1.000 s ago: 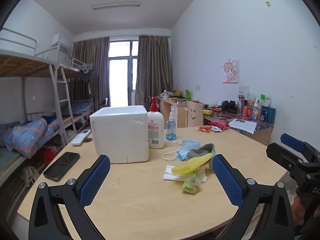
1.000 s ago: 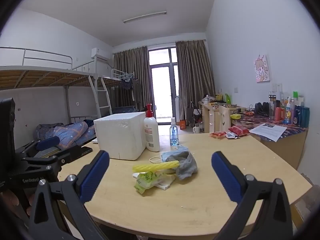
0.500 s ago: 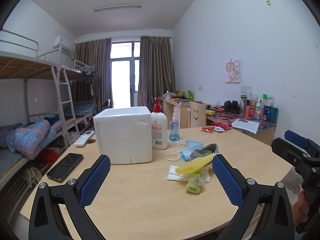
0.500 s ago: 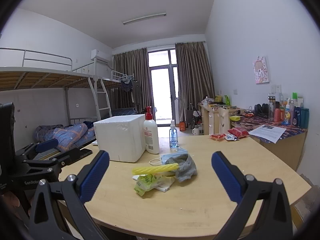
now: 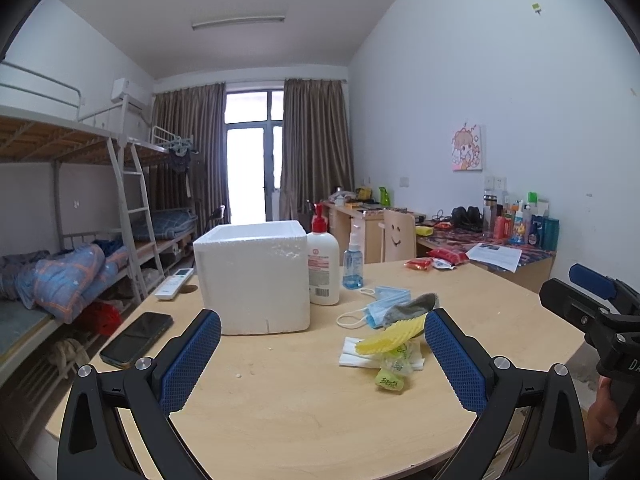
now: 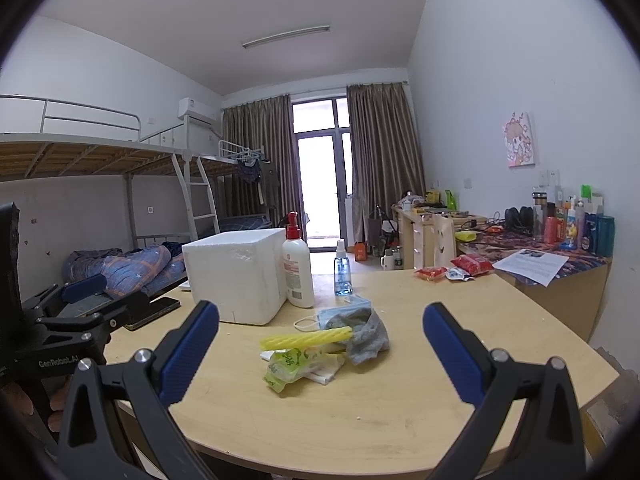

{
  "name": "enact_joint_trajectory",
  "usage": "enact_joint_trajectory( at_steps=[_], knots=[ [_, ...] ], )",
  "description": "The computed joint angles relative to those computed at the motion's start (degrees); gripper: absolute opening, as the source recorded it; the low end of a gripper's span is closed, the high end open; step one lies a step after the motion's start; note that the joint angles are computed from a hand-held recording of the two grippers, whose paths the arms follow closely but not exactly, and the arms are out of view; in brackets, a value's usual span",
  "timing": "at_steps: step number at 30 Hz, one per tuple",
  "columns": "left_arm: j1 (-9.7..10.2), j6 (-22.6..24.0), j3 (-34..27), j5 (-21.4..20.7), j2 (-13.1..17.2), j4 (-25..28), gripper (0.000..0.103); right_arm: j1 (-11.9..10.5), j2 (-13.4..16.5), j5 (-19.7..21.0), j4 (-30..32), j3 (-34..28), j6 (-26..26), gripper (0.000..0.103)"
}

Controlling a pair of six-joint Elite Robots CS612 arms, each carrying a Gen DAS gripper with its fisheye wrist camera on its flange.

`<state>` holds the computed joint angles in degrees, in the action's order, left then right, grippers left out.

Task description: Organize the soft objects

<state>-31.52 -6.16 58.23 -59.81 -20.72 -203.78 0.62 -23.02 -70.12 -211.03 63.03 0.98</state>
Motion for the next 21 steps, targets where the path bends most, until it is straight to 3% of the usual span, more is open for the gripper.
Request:
enact_joint_trajectory(
  at_steps=[21],
  knots=[
    [0.74,-0.9,-1.1,-0.4,0.5,1.3,0.102,0.1,1.0,0.2,2.9,-2.6,-0.8,0.103]
  ],
)
